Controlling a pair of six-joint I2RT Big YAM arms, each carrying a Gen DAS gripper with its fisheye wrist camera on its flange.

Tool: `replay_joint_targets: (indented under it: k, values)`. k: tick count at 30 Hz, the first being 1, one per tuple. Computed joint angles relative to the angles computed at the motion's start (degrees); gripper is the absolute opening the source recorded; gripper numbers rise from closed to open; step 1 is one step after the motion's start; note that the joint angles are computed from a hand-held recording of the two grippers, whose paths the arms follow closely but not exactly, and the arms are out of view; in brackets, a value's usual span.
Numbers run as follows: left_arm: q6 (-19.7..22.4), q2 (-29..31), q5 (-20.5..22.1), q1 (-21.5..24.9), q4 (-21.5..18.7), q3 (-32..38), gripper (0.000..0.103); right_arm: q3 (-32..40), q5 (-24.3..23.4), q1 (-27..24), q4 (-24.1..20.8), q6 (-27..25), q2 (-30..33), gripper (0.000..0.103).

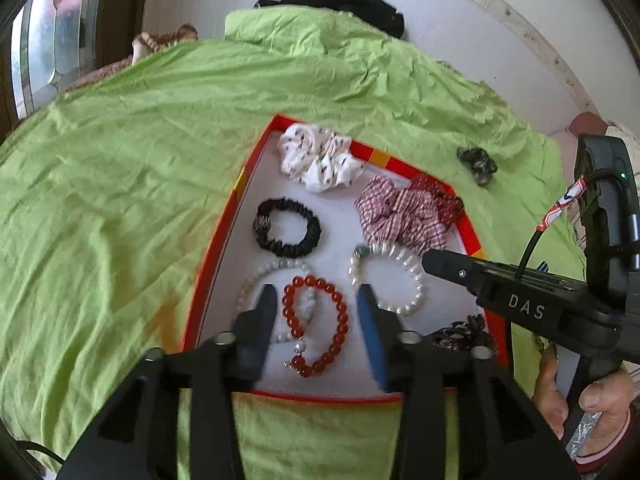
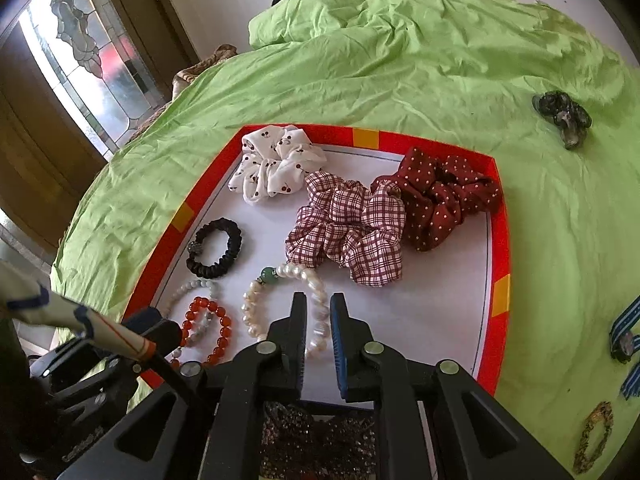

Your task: Organize jewelry

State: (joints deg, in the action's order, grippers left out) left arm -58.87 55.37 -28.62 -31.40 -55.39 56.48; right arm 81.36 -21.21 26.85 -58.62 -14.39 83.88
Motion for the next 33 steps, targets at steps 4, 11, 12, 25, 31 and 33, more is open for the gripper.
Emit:
replay_joint_targets:
  k: [4, 11, 12, 25, 31, 33]
  values:
    - [-0.8, 0.3, -2.6, -1.0, -0.8, 0.5, 0.049, -0.6, -0.3, -0.7, 1.4, -0.7, -1.6, 0.033]
    - [-1.9, 0.1, -3.4, -1.0, -0.7, 0.6, 0.049, 3.6, 4.9, 0.8, -0.7, -4.2, 1.4, 0.024]
    - [-1.7, 0.0, -3.4, -1.0, -0.6, 0.6, 0.049, 5.8, 7.1, 1.7, -2.8, -5.4, 3.4, 0.023]
    - [-0.1, -0.9, -2.2, 1.1, 1.3, -0.4, 0.049, 21.9, 14.7, 4.9, -6.6, -0.8, 17.9, 0.023]
    - [0.3, -0.4, -2.3, 1.2, 0.9, -0.2, 0.050, 19.3, 9.8, 3.7, -2.8, -0.1, 14.4, 0.023]
    - [0.0, 0.3, -3.3, 0.7, 0.2, 0.3, 0.050, 16.1, 9.1, 3.0, -0.7, -2.0, 11.0, 0.026]
